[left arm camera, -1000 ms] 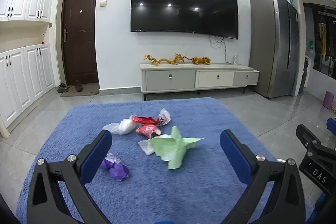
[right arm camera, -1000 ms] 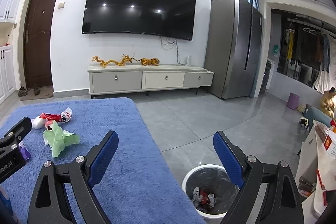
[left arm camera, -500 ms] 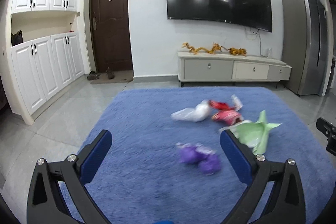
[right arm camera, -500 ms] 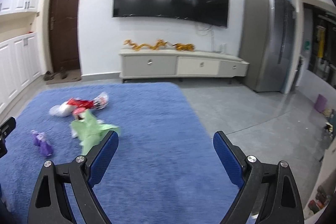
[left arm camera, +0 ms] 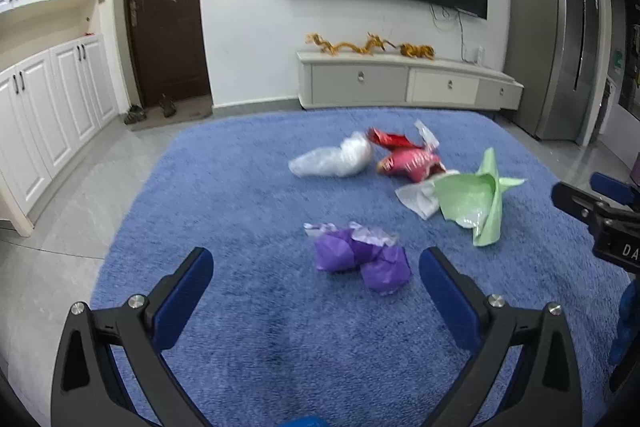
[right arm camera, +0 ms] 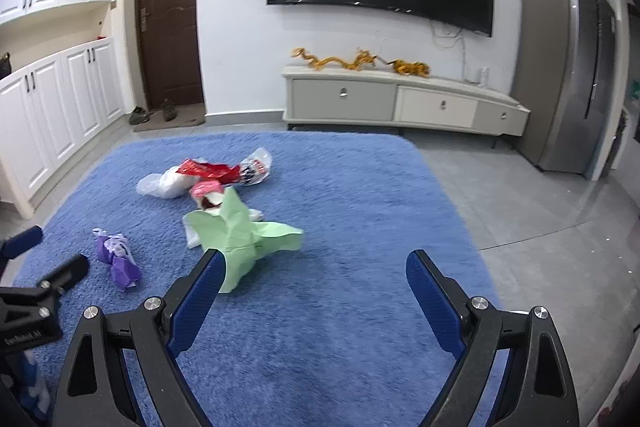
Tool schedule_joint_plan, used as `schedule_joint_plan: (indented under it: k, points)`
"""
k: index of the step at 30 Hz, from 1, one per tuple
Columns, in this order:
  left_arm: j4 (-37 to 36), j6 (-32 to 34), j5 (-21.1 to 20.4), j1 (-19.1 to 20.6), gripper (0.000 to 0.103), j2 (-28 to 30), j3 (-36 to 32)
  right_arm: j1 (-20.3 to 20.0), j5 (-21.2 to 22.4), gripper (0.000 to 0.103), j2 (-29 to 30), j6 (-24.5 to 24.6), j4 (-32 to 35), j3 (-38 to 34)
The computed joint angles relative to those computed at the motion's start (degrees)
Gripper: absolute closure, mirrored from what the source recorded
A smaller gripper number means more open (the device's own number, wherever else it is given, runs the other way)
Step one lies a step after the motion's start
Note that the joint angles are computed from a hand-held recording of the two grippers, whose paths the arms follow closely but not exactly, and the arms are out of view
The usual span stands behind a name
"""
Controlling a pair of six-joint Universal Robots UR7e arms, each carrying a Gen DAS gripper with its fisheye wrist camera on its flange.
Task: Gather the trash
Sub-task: 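Move both open grippers back toward the remaining wrappers on the rug, then grasp the purple bag with the left gripper while the right gripper grasps the green paper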
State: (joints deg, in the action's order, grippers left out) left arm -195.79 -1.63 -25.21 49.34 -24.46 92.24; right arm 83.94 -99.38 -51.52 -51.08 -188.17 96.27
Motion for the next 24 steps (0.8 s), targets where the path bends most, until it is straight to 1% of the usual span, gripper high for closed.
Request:
schedule_joint_plan:
  k: [2, 6, 11, 17, 20, 22, 23, 24]
  points:
    - [3.05, -1.85, -0.96, 0.53, 0.0, -0.41, -0.4, -0.04, 0.49, 0.012, 0.49, 0.36, 2.68, -1.02]
    - [6.82, -3.82, -2.81, 1.44, 0.0, -0.62, -2.17, -0.09, 1.16, 0.012, 1.97, 1.5, 7.54, -3.68]
    - [13.39, -7.79, -6.49, 2.99, 0.0, -1.2, -4.45, 0.22, 1.95, 0.012, 4.04, 2.32, 12.13, -7.26]
    - [19.1, -11.33, -10.99, 4.71, 0.0, -2.13, -5.83, 0.52, 2.51, 0.012, 6.22, 2.3, 16.65, -11.01]
    - [20.06, -12.91, -12.51, 5.31, 0.001, -2.78, -5.5, 0.54, 2.41, 0.012, 7.13, 3.56, 21.04, -13.19]
    - [20.73, -13.86, -13.0, 5.56, 0.006, -3.04, -5.37, 0.54, 2.57, 0.012, 7.32, 4.04, 22.3, -13.9]
    - [21.58, -14.42, -13.15, 5.67, 0.013, -3.08, -5.51, 0.58, 2.31, 0.013, 7.45, 4.12, 22.83, -14.21]
    - [22.47, -14.93, -13.21, 5.76, 0.02, -3.03, -5.78, 0.64, 1.98, 0.018, 7.48, 4.06, 23.2, -14.31]
